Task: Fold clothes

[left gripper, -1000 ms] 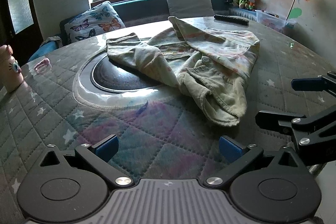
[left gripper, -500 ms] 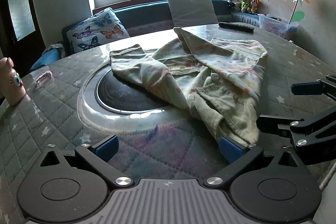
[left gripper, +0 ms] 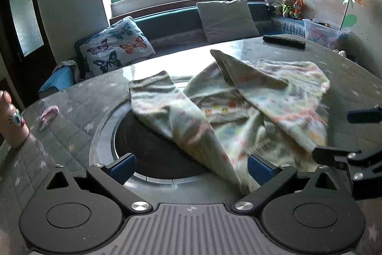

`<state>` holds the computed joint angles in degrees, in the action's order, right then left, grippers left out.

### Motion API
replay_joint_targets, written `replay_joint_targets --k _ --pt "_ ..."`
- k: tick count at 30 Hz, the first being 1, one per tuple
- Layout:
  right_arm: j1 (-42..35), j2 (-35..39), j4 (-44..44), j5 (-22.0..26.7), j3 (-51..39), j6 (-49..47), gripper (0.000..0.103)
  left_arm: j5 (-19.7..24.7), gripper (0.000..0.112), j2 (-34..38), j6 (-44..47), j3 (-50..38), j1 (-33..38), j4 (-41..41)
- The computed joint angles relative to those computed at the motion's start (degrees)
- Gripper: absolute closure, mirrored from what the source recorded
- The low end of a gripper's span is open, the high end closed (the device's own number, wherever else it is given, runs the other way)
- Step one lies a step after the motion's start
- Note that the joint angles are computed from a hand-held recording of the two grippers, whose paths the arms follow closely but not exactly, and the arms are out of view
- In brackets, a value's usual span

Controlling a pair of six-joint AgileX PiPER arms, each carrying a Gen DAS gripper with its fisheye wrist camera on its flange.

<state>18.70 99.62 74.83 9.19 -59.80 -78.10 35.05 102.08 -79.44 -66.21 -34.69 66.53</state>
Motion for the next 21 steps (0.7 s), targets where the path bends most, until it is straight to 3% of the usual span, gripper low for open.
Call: replay_joint_targets --k 8,11,14,16,19,21 --pt "-0.74 5.12 -17.94 2.35 -7.85 18.75 0.010 -2.30 0.020 8.13 13.89 -12.78 5.77 -9.52" --pt "-1.02 7.66 -25.43 4.41 -12.42 26.98 0.010 -1.92 0.027 11.88 19.28 -17.57 7.23 -13.53" --pt "-0.67 10.46 -33.61 5.43 -17.20 34.52 0.010 -1.53 0.042 14.77 24.87 -20.98 9.13 -19.41" --pt "-0.43 12.54 -38.83 6.20 -20.70 39.26 0.010 -2.31 0.059 15.49 27.91 -21.50 10.34 -22.97" --pt "-0.22 16.10 -44.64 7.89 -26.86 44.90 0.012 -4.42 0.085 14.60 28.98 -19.16 11.18 -24.41" --pt "-0.11 19.15 -48.24 9.69 -32.25 48.84 0.014 -5.45 0.095 13.59 27.62 -17.34 11.41 -23.49"
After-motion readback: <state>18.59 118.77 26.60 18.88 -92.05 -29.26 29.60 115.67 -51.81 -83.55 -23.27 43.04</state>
